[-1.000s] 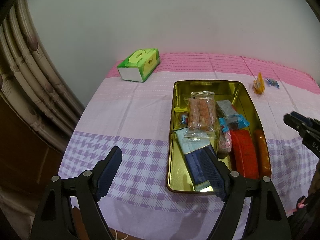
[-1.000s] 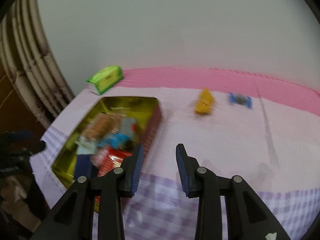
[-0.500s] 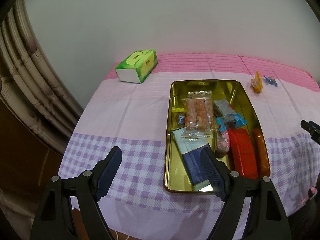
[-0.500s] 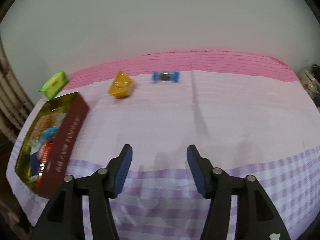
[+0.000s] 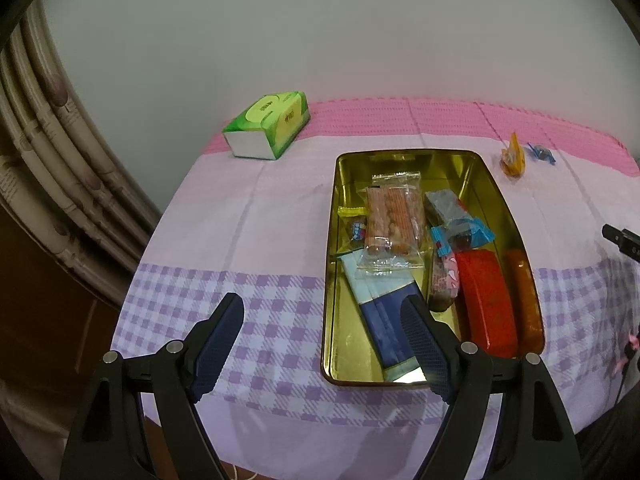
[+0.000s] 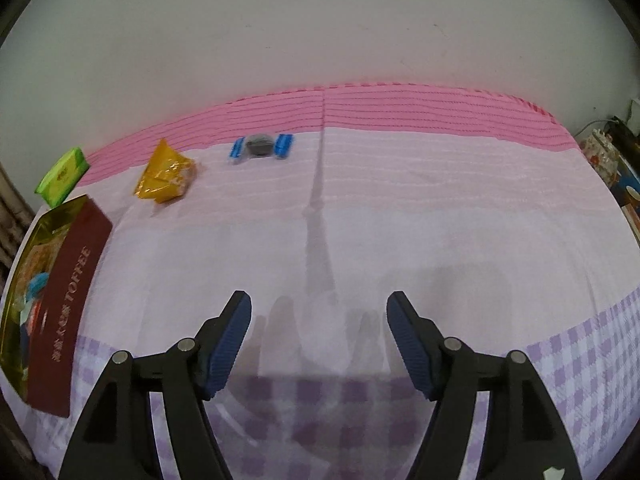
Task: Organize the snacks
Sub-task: 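Withdraw the right tool from the tin while left tool moves toward the yellow packet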
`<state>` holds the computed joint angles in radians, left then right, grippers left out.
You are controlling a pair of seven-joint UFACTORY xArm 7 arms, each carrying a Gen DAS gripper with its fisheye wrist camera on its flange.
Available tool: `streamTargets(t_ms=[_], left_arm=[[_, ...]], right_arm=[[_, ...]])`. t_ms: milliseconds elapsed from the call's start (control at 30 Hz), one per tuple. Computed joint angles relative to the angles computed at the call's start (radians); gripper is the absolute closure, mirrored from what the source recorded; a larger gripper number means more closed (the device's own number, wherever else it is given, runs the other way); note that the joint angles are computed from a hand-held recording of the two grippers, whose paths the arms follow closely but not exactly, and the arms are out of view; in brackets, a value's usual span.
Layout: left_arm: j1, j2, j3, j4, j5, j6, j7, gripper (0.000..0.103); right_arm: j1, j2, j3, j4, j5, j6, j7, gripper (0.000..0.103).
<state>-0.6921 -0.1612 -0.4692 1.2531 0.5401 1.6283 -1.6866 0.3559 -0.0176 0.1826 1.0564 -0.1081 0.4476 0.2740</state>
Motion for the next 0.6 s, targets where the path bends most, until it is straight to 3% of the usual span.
streamTargets(t_ms=[167, 300, 533, 600], left_arm=[[0.0, 0.002, 0.0, 0.0, 0.024, -0.019, 0.018, 0.022], [-0.009, 0.033, -0.005, 0.046, 0.068, -0.019, 0.053, 0.022], [-0.005, 0.095, 0.036, 0.147, 0.102, -0.157, 0.177, 0.022], [-0.007, 0.133, 0.055, 0.196, 0.116, -0.196, 0.229, 0.022]], right_arm=[[-0.01, 0.039, -0.014, 0.027, -0.005, -0.015, 0.014, 0.022], [-0.021, 0.055, -0.023, 0.033, 0.009, -0.032, -0.01, 0.022], [-0.041, 0.086, -0.046, 0.047, -0.025, -0.048, 0.01, 0.021], [-0.046, 0.09, -0.054, 0.047, -0.047, -0.058, 0.035, 0.014]])
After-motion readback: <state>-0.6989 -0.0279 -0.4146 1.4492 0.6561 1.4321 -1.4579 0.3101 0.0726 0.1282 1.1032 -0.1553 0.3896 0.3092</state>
